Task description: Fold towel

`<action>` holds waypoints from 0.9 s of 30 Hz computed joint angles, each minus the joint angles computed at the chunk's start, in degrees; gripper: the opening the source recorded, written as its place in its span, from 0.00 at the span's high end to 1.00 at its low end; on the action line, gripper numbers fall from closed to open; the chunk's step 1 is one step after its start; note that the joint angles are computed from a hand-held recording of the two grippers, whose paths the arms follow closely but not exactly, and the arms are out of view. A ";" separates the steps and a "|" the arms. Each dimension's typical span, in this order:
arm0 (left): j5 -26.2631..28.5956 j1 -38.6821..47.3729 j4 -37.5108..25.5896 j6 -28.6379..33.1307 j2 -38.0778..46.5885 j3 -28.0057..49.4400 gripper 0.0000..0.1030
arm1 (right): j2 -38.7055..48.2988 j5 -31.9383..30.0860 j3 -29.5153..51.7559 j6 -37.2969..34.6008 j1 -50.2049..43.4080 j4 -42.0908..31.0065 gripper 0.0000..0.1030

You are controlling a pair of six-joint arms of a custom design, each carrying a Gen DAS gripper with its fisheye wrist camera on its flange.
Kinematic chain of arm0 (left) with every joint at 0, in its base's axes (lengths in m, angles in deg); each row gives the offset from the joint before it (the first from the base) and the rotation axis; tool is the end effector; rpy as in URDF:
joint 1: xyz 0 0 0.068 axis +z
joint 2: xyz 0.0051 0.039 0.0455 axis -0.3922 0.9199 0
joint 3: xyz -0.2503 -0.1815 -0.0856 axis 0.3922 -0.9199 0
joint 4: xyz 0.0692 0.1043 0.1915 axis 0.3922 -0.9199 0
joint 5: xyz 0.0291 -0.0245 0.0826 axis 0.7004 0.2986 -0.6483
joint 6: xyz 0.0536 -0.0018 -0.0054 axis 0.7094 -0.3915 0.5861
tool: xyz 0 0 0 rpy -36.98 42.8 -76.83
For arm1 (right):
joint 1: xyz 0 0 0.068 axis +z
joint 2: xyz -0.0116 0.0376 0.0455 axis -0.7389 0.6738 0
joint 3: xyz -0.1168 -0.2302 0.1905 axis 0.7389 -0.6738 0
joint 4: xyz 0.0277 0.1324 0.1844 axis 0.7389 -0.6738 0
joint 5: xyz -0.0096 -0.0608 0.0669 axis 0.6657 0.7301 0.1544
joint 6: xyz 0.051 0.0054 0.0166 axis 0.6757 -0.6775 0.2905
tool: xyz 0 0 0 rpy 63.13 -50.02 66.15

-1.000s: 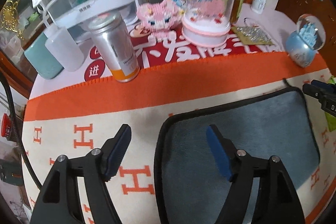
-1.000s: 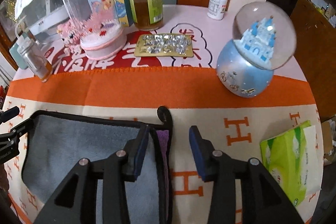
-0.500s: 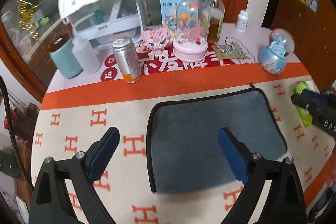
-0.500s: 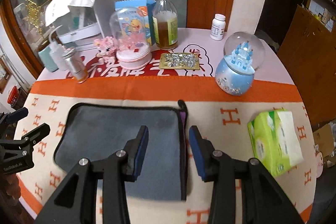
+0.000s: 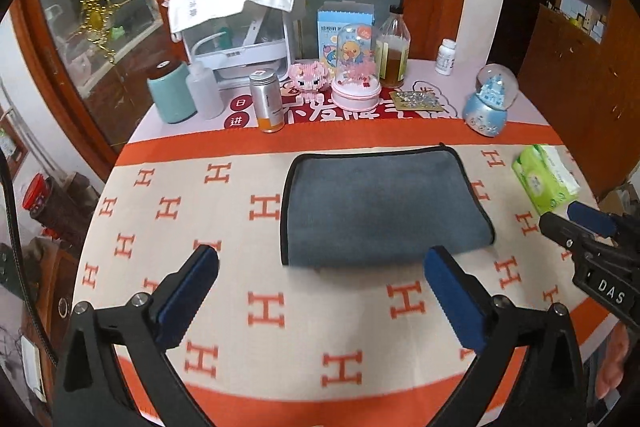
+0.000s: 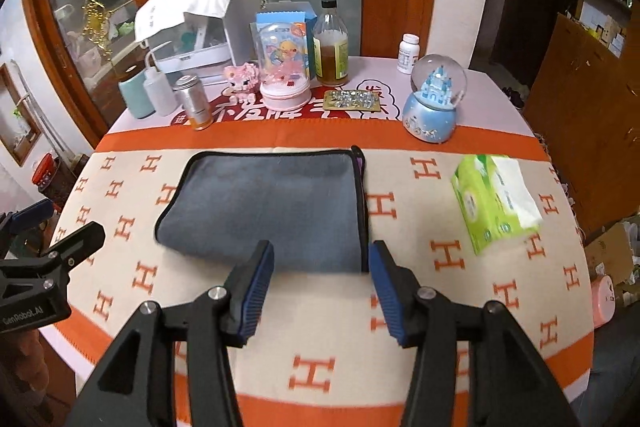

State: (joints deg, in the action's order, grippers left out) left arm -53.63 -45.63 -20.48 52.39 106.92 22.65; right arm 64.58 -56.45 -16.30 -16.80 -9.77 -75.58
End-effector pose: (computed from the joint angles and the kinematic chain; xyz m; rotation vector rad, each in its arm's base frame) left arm 0.2700 -0.1028 0.2528 0.0144 2.4923 0.0192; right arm 0.2776 0.2030 0.2428 -0.1301 2.5130 0.0859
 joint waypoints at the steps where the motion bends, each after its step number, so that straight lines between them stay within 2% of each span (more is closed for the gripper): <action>1: -0.36 -0.65 -0.38 -0.69 -1.04 -0.54 0.01 | -1.59 0.92 -1.20 0.65 1.06 -0.34 0.51; 9: -6.06 -7.72 -8.49 -8.69 -10.82 -1.82 0.01 | -11.26 4.60 -6.05 5.40 6.60 -3.06 0.51; 14: -8.64 -11.45 -16.37 -15.19 -15.25 -0.70 0.01 | -15.74 6.82 -7.74 7.65 11.17 -4.90 0.48; 21: -16.53 -20.01 -28.87 -25.59 -20.74 1.78 0.01 | -19.54 11.38 -8.38 9.72 18.60 -7.49 0.42; 27: -17.51 -24.85 -33.98 -31.60 -22.08 2.48 0.01 | -20.43 12.42 -9.85 11.06 20.30 -7.56 0.41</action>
State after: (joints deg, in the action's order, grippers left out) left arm -71.14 -70.48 -54.45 20.78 84.84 25.13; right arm 44.15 -44.03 -26.16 -5.75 10.53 -83.14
